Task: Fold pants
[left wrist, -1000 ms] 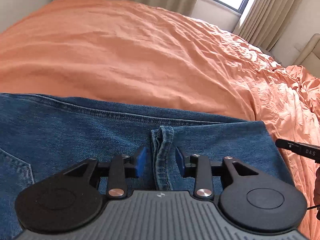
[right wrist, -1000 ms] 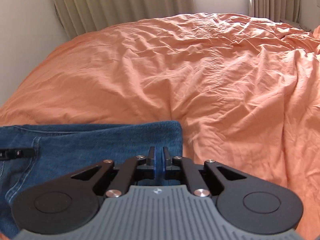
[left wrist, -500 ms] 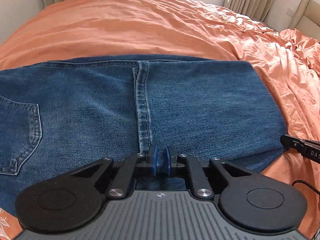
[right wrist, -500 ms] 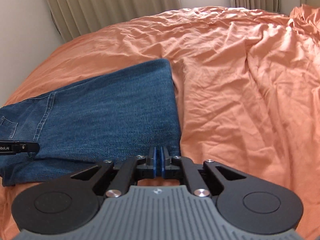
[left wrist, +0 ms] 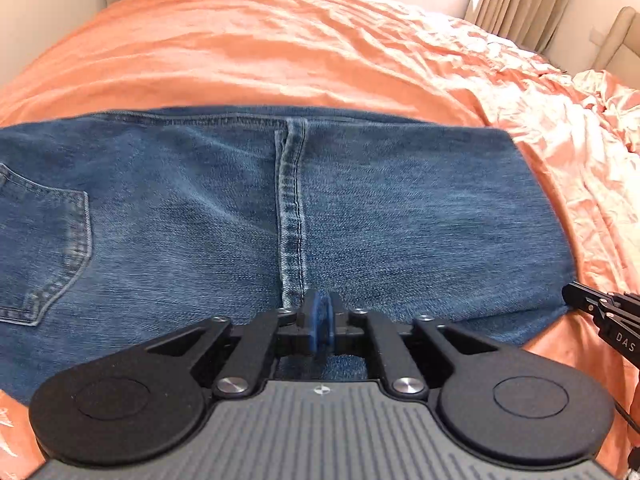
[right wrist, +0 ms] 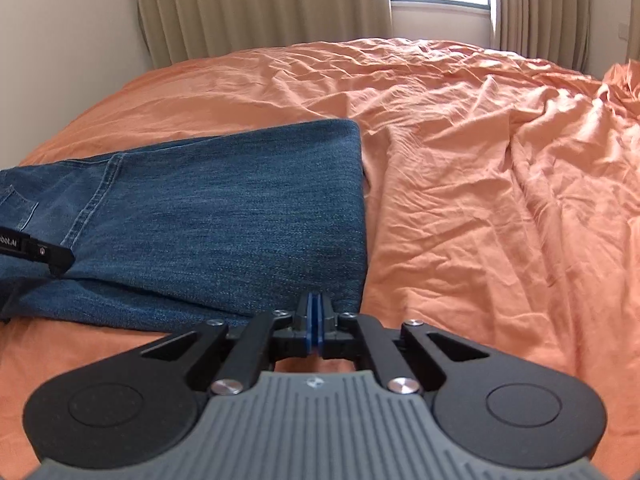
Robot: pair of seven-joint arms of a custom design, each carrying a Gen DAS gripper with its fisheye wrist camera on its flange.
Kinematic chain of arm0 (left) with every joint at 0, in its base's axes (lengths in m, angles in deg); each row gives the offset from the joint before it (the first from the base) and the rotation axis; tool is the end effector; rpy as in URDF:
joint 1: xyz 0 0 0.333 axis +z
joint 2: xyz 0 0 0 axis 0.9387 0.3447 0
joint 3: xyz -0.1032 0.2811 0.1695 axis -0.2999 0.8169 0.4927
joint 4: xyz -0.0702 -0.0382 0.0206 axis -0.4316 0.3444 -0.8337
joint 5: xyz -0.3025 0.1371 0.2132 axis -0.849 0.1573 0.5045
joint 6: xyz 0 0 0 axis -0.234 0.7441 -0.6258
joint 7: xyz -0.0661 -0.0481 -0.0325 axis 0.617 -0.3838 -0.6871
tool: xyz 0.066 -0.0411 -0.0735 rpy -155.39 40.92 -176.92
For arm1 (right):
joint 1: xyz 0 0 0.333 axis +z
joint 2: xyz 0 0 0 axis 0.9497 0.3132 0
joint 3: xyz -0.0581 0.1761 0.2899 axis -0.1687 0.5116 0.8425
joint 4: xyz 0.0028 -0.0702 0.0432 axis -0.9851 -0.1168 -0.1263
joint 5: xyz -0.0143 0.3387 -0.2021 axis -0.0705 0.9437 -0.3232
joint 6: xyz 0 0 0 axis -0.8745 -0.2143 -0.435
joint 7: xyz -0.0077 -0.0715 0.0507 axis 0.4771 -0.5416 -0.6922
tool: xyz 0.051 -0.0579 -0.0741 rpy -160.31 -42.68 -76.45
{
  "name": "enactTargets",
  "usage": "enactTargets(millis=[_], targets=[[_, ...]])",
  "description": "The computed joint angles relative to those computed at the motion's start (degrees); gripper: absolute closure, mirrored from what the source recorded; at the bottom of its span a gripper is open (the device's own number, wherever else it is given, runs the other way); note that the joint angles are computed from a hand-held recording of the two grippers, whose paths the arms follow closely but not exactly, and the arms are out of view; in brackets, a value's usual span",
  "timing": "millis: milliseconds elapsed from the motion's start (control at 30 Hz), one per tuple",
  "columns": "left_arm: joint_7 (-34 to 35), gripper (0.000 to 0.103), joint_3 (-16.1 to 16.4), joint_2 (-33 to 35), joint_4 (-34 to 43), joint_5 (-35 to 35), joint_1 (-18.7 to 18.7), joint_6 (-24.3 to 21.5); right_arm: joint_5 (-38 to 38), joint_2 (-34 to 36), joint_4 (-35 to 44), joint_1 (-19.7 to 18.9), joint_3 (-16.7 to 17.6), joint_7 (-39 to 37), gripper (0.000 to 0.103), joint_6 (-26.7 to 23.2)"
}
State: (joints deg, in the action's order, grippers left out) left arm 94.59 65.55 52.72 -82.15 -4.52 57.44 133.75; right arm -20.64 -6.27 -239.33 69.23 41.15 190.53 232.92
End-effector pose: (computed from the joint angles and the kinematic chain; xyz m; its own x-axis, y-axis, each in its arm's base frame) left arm 0.4984 -0.1652 0.4763 -0.5571 -0.8250 0.0954 -0.7096 0.4132 -0.5707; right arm 0.3101 0.1795 0.4357 -0.3436 -0.9321 -0.1148 -0.6006 0.3121 -0.7361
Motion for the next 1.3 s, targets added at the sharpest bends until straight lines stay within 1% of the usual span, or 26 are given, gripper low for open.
enactTargets(millis=[33,67,100,133,167,233,267,333,433,500,633,733,833,900,1033,1100,1167,1300], targets=[[0.9,0.068,0.2,-1.5,-1.1,0.0,0.1,1.0,-0.2,-1.0,0.2,0.5,-0.2,-0.5,0.087,0.1],[2.6,0.052,0.7,-2.8,-2.2,-0.7,-0.2,2.2,-0.3,-1.5,0.6,1.2,-0.7,-1.6,0.082,0.4],[5.0,0.049,1.7,-4.0,-3.0,-2.3,-0.8,3.0,-0.1,-1.4,1.5,2.2,-1.3,-3.5,0.081,0.2],[6.7,0.049,2.8,-5.0,-3.4,-3.4,-1.0,2.7,-0.1,-1.0,2.8,2.8,-1.5,-5.4,0.082,-0.3],[6.7,0.049,3.5,-5.6,-3.2,-3.5,-0.7,1.6,-0.3,-0.2,4.4,3.3,-1.3,-7.4,0.082,-1.2],[4.3,0.049,4.6,-6.4,-2.6,-3.3,0.8,0.0,-1.4,1.9,7.8,3.6,-0.7,-10.9,0.082,-2.4],[3.1,0.048,5.5,-6.7,-2.0,-4.2,1.4,-0.7,-2.2,3.1,9.3,3.7,-0.5,-12.2,0.082,-2.7],[0.8,0.043,7.2,-7.2,-1.2,-6.5,2.9,-1.7,-3.4,6.3,13.0,4.6,-0.7,-15.1,0.082,-2.8],[0.9,0.041,10.7,-7.2,0.7,-12.2,5.0,-4.4,-3.9,12.2,18.5,7.2,-2.8,-20.3,0.082,-2.1],[0.0,0.041,11.9,-6.1,2.5,-14.2,7.6,-5.4,-3.7,16.7,22.6,9.5,-4.5,-24.5,0.082,-2.4],[-3.3,0.037,13.2,-2.3,6.3,-17.8,13.1,-5.5,-3.4,25.5,31.2,13.9,-7.2,-31.8,0.082,-6.5],[-3.7,0.035,14.5,1.8,9.7,-24.5,16.7,-7.5,-2.3,31.1,36.5,16.6,-9.0,-35.8,0.083,-10.1],[-4.6,0.033,14.3,6.0,12.3,-30.2,19.9,-8.5,-0.1,36.0,40.5,18.6,-11.6,-39.4,0.085,-11.7],[-5.2,0.032,13.7,9.7,15.0,-33.8,21.9,-10.3,1.6,38.2,42.2,19.8,-13.2,-40.7,0.085,-12.3],[-4.8,0.032,11.1,15.8,19.0,-40.2,25.5,-14.3,3.9,41.5,44.5,21.9,-16.6,-40.9,0.085,-12.1],[-5.6,0.03,9.3,18.6,20.9,-41.2,26.6,-13.9,5.7,42.7,45.0,22.7,-18.2,-42.3,0.085,-11.1],[-4.3,0.03,7.4,20.7,22.4,-43.6,27.8,-13.4,8.4,43.8,45.8,23.5,-19.6,-45.0,0.085,-10.4],[-3.2,0.031,4.3,23.7,25.2,-42.5,29.2,-11.1,11.5,46.3,47.5,24.7,-21.7,-50.0,0.085,-9.1]])
